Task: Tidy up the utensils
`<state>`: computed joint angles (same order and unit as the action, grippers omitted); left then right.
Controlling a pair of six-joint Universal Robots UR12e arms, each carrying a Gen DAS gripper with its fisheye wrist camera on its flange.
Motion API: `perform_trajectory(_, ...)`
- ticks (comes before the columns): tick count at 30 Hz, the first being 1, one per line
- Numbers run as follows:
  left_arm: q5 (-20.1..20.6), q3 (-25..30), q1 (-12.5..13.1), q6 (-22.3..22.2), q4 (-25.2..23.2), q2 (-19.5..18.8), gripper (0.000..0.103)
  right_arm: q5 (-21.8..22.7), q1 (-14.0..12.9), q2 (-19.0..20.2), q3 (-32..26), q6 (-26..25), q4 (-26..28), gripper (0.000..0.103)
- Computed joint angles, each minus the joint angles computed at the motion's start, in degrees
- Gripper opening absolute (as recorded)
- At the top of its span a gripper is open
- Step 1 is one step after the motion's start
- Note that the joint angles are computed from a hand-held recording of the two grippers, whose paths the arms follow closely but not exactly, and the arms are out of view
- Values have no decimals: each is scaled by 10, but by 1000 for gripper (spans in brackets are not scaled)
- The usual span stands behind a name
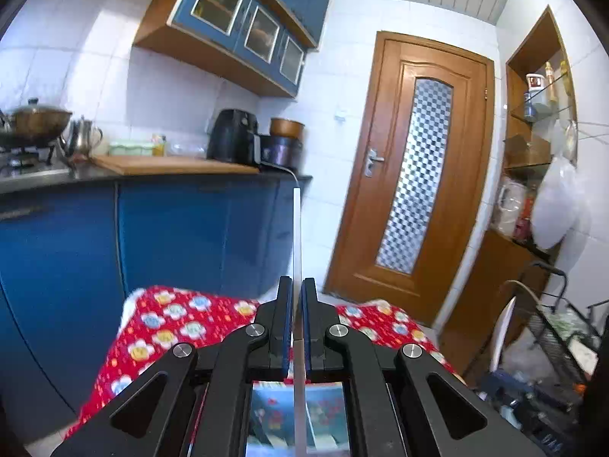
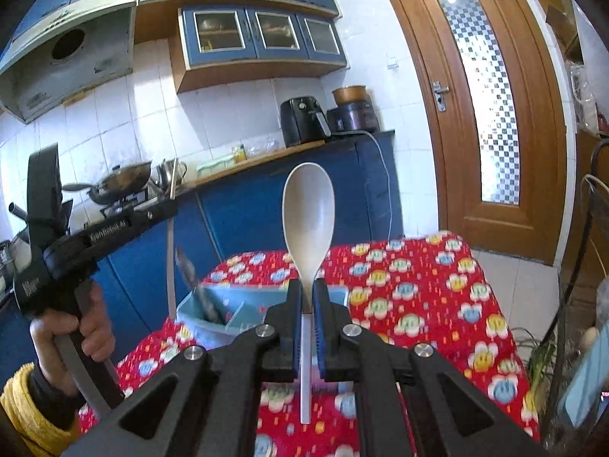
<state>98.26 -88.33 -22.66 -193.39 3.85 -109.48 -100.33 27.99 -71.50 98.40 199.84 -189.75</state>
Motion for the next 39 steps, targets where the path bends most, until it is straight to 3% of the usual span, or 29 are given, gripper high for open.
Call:
perform_trajectory(5, 43, 14, -6, 15, 27, -24, 4, 15, -10, 25, -29, -7, -22, 8)
perform_trajectory(9, 48, 15, -3, 2, 38, -35, 4, 16, -13, 44, -47, -24, -39, 8)
perform_trajectory(16, 36, 4, -1, -2, 40, -41, 4, 10, -12, 65, -64, -54, -26, 8)
perform_trajectory(26, 13, -8, 2, 2, 17, -33, 5, 26, -13, 63, -63, -49, 21, 8)
perform_trajectory(29, 27, -11, -2, 13, 13, -30, 13, 30, -12, 62, -63, -38, 27, 9)
perform_trajectory(33, 28, -20, -4, 21, 11, -23, 27, 44, -14, 55, -55, -15, 20, 24)
perform_trajectory(39, 14, -35, -3, 19, 0, -5, 32, 41, -9, 40, -42, -14, 7, 28)
